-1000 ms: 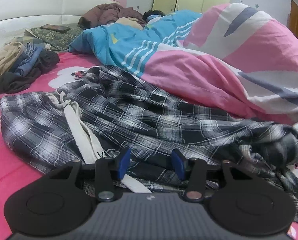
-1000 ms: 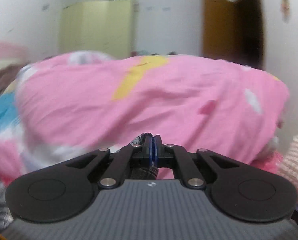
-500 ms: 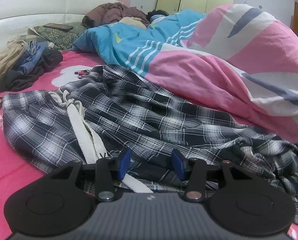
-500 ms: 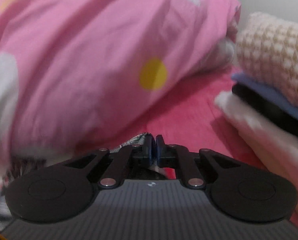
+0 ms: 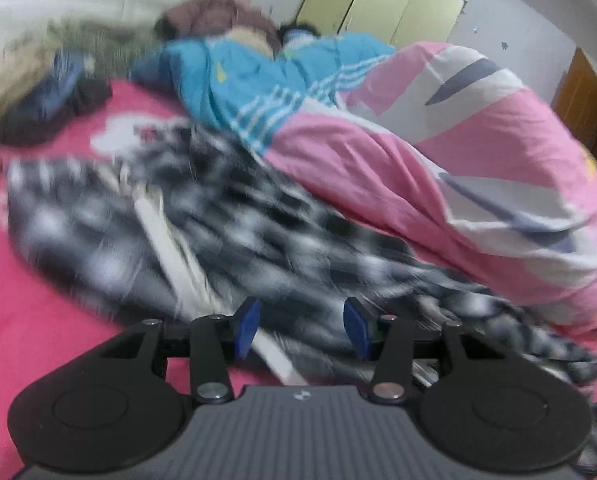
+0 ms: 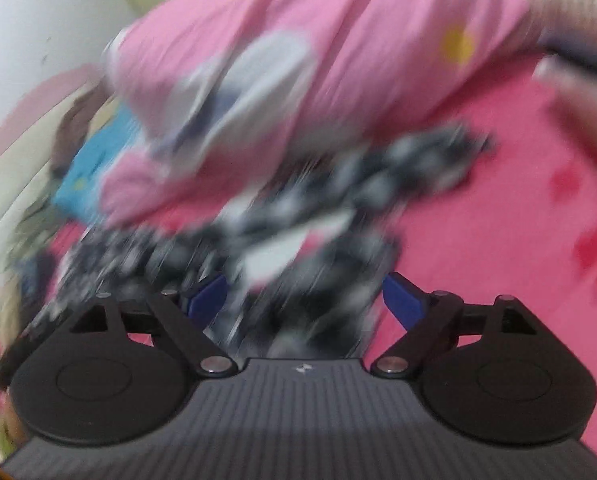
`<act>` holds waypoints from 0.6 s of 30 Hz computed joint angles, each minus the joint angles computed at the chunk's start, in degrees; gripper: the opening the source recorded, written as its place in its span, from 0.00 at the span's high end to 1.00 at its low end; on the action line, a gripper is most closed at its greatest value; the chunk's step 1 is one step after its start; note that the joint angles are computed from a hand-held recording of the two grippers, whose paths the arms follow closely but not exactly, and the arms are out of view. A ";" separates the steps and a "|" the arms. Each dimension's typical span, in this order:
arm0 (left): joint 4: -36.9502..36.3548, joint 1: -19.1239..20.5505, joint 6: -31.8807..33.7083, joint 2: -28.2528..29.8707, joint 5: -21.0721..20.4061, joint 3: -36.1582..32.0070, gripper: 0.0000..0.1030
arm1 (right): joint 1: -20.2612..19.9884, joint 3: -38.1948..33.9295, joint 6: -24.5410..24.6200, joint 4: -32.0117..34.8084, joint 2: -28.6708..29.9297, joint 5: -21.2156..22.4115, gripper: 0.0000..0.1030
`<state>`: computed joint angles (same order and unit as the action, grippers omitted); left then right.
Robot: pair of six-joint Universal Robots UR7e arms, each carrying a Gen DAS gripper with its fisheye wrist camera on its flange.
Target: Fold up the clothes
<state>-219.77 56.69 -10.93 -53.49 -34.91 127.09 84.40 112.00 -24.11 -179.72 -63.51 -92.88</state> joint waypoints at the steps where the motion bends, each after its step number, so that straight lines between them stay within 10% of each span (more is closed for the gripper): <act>1: 1.73 -0.49 -2.62 -2.07 -1.08 2.28 0.53 | -0.43 1.19 -0.11 -0.60 0.17 0.48 0.16; 11: 4.63 1.99 -10.70 -6.57 6.70 6.46 0.52 | -2.54 4.07 -2.61 -9.02 5.34 3.13 0.17; 18: -3.15 4.54 -6.82 -1.63 6.42 1.39 0.62 | -4.08 0.92 3.09 -14.60 9.78 6.14 0.61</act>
<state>-222.92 61.23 -17.75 -55.12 -28.49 128.48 80.32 112.92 -21.02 -194.32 -53.73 -86.74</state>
